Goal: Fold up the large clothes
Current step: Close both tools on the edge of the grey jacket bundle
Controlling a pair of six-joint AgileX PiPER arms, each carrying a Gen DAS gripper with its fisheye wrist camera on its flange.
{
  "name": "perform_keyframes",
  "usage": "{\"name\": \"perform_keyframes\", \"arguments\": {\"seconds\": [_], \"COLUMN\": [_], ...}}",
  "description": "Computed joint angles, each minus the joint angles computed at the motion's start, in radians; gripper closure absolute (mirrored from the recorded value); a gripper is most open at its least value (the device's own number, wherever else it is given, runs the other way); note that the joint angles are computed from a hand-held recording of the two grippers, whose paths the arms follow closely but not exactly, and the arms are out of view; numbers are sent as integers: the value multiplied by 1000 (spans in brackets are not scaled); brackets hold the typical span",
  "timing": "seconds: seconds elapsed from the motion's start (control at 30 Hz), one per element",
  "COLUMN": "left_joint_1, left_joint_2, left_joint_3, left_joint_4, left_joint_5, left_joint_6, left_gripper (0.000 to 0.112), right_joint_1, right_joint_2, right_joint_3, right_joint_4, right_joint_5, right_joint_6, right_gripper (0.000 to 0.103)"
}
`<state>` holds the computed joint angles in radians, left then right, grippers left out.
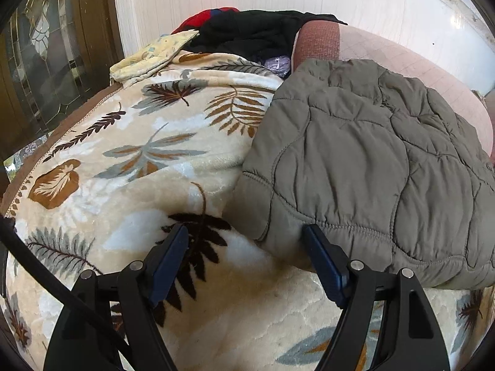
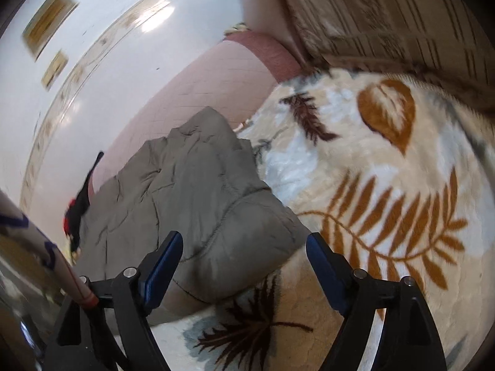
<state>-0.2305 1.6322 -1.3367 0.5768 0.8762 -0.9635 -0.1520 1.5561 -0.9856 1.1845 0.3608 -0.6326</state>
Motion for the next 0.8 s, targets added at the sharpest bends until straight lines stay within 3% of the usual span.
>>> {"name": "perform_keyframes", "arguments": {"seconds": [0.17,0.57,0.67,0.8], "left_joint_1": [-8,-18,10,141], "left_joint_2": [-4,-5,-33,-94], "left_joint_3": [5,6,25,72], "left_joint_4": [7,26,-38,-330], "left_joint_5": [2,4,-50,-188], "left_joint_6": [-3,-8,25,198], "left_gripper": [35,35,35,30], "right_joint_1": [-46,-66,-71,-74], "right_joint_2": [40,84,95,93], "right_joint_3": [-5,-17,-21,-17], "right_joint_4": [72,129,154,170], "right_joint_5": [77,146,161,163], "right_joint_6": [-10,-43,-61,-71], "right_gripper": [17,16,16,16]}}
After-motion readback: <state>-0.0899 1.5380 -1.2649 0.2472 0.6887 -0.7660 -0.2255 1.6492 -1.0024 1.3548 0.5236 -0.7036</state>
